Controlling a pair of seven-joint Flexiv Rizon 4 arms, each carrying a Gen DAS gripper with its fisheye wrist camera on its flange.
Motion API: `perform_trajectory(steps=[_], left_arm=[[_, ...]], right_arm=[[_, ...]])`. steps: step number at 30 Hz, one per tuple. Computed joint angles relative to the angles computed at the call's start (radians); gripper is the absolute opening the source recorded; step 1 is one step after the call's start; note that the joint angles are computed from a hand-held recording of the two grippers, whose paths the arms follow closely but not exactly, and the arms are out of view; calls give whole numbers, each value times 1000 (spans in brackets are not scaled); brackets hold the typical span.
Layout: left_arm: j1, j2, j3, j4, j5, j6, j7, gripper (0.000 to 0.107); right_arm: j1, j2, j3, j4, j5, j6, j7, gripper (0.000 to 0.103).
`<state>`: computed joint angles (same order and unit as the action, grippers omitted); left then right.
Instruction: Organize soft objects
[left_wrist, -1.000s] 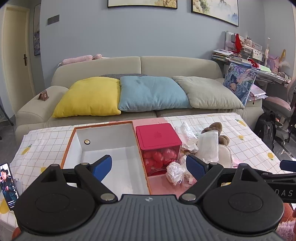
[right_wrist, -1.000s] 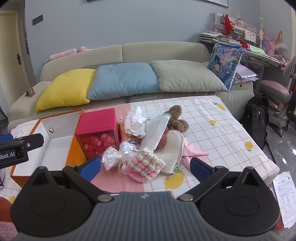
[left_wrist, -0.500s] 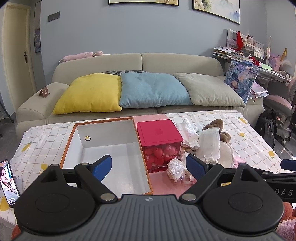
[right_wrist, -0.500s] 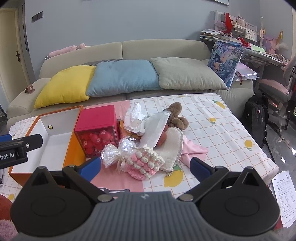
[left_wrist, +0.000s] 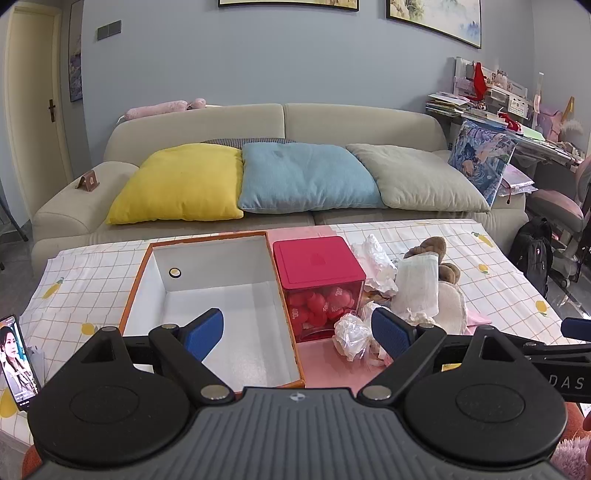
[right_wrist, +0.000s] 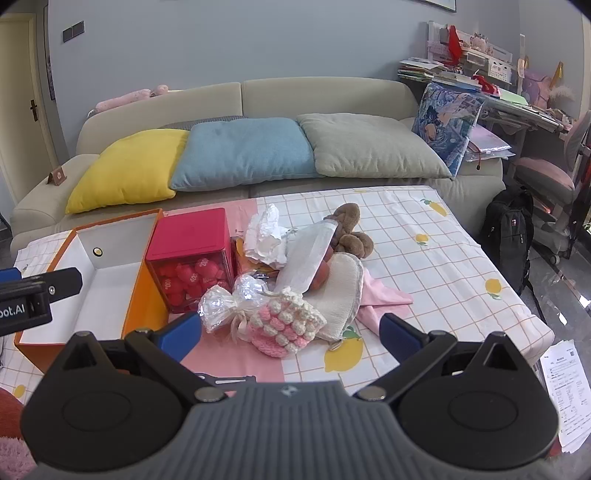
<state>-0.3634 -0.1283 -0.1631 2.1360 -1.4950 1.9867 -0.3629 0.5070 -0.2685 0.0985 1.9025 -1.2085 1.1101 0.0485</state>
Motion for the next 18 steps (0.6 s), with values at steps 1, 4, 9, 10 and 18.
perform_trajectory(steps=[1, 4, 9, 10, 18], left_arm=[[0, 0, 0, 0, -2, -1, 0, 103], [1, -1, -5, -6, -17, 1, 14, 103], [7, 2, -18, -15, -59, 0, 53, 103], [9, 2, -20, -14, -58, 2, 52, 103], [13, 4, -28, -14, -67, 4, 59, 103]], right_arm=[[0, 0, 0, 0, 1, -1, -1, 100], [0, 1, 0, 1, -1, 0, 0, 100], [-2, 3, 0, 4, -2, 1, 2, 100], [-3, 4, 0, 6, -4, 1, 4, 100], [-7, 7, 4, 12, 0, -3, 1, 100]])
